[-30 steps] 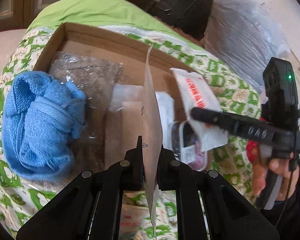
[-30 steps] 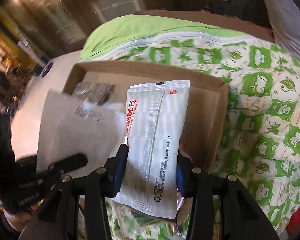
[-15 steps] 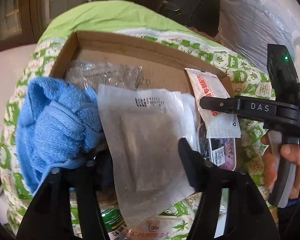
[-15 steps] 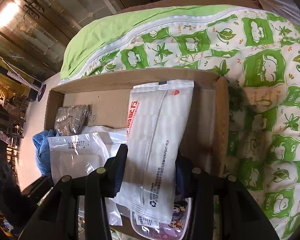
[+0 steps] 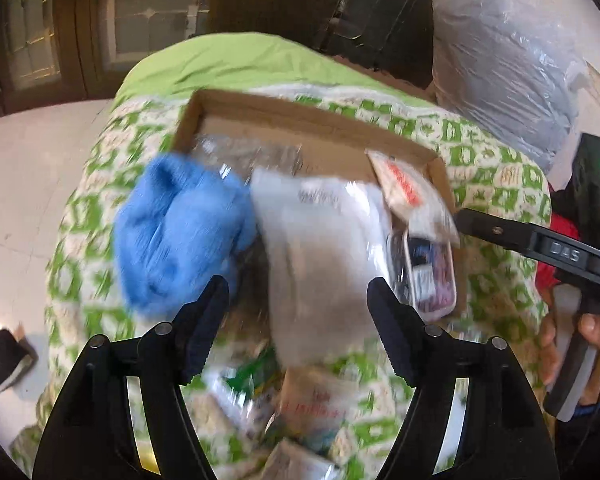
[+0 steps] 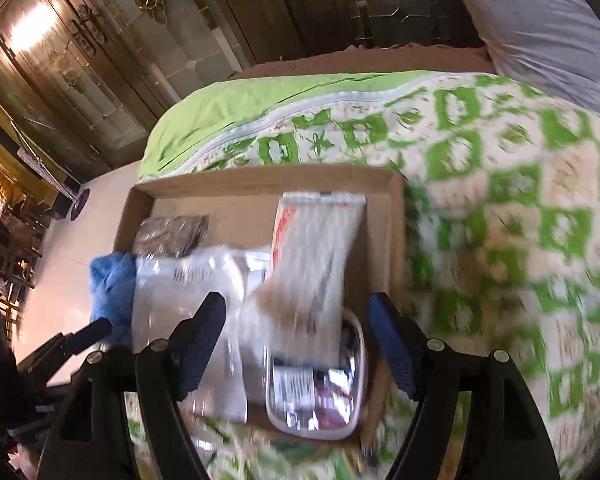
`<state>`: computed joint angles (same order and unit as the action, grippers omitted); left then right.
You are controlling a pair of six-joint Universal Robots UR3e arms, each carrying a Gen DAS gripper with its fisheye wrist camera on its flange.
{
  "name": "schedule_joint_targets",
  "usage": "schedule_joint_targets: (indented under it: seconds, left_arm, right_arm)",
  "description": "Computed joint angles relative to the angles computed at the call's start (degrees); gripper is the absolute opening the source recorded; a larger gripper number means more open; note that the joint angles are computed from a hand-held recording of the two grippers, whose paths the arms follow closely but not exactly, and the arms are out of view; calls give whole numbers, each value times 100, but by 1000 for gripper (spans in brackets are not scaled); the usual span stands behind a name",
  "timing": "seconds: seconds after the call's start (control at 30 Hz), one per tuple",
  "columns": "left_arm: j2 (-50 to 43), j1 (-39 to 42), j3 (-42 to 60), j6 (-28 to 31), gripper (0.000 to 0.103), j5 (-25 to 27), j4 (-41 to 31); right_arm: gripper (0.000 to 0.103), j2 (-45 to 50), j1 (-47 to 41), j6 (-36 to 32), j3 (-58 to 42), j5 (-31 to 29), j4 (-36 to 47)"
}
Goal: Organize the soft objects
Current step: 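Lower both held packets into the cardboard tray and open both tools, then move left tool to yellow towel and grasp it while right tool moves to Dole packet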
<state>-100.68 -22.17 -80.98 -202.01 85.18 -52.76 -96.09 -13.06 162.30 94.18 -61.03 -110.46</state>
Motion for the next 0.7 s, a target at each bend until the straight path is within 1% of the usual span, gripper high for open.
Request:
schedule_joint_targets:
  seconds: [0.13, 0.17, 0.23, 0.3, 0.37, 0.47, 0.7]
  left_arm:
    - [765, -82, -998, -191, 72, 97, 2]
    - [926, -105, -1207, -241, 72, 116, 16]
    - [1215, -147, -1596, -349, 72, 156, 66]
    - [1390, -193, -1857, -470, 72, 180, 111]
    - [1622, -164, -2243, -606, 72, 91, 196]
    - [1741, -217, -2522, -701, 72, 45, 221]
    - [1773, -414, -2638, -737, 72, 92, 178]
  right_arm:
    - [77, -873, -467, -473, 690, 277, 704]
    - [77, -981, -525, -533, 775, 293, 815]
    - [77, -1482, -770, -799, 1168, 345, 1241]
    - [80, -1804, -882, -955, 1432, 303, 1482]
    - [81, -2051, -873, -1087, 1595, 143, 1802]
    - [81, -2294, -909, -1298, 1742, 9, 2193]
    - [81, -2693, -1072, -1634, 1732, -178, 3089]
